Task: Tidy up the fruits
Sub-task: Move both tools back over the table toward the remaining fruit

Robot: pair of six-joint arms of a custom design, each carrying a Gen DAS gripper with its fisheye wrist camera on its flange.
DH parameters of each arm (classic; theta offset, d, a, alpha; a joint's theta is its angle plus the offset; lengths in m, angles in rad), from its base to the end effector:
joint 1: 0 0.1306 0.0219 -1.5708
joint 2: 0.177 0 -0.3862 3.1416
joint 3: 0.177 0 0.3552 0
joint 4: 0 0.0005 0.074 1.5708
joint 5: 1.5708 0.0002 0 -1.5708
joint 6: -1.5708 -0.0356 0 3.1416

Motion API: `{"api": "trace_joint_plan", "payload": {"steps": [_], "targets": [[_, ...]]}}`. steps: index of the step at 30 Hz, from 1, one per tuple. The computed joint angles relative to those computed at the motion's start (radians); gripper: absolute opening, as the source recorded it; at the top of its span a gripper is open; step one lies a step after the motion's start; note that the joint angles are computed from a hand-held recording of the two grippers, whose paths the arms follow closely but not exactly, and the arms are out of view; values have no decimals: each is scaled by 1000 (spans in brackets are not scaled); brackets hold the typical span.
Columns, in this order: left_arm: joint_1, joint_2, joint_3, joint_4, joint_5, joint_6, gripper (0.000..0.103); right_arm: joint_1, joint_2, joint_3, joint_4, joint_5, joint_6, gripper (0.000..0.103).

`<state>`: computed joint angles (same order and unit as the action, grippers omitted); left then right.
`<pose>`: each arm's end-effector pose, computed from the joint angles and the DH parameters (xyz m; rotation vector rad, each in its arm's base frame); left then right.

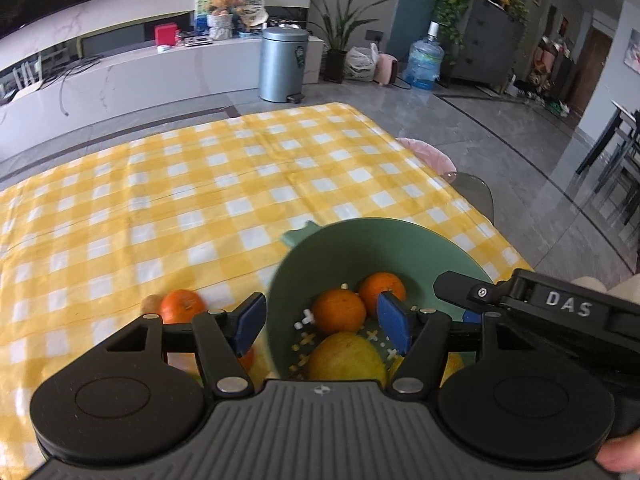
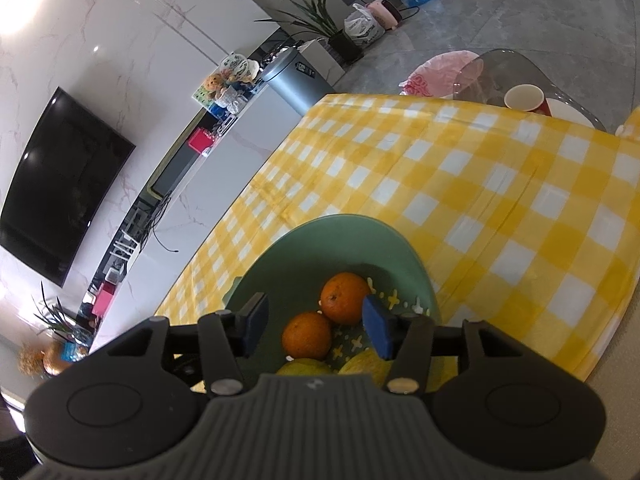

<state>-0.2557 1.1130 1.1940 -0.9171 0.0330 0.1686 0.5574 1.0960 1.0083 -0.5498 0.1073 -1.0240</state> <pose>0.3307 -0.0882 0.4490 0.1207 2.4167 -0.2351 0.2995 0.1816 0.4034 0.5949 2.2330 0.7399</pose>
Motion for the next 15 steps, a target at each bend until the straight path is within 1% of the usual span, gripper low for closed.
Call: {"api": "trace_joint_plan", "payload": {"steps": [6, 8, 11, 12, 15], "targets": [[105, -65, 5, -60, 47, 39, 75, 29, 21, 25, -11, 17, 61, 51], [137, -88, 1, -71, 51, 47, 75, 32, 22, 26, -12, 15, 62, 51], [169, -134, -19, -64, 11, 56, 75, 26, 20, 28, -12, -33, 47, 51], [184, -145, -22, -69, 8, 48, 75, 29, 19, 32, -12, -46, 46, 51], [244, -174, -36, -80, 36, 36, 75, 58, 16, 48, 13, -64, 75, 51]]}}
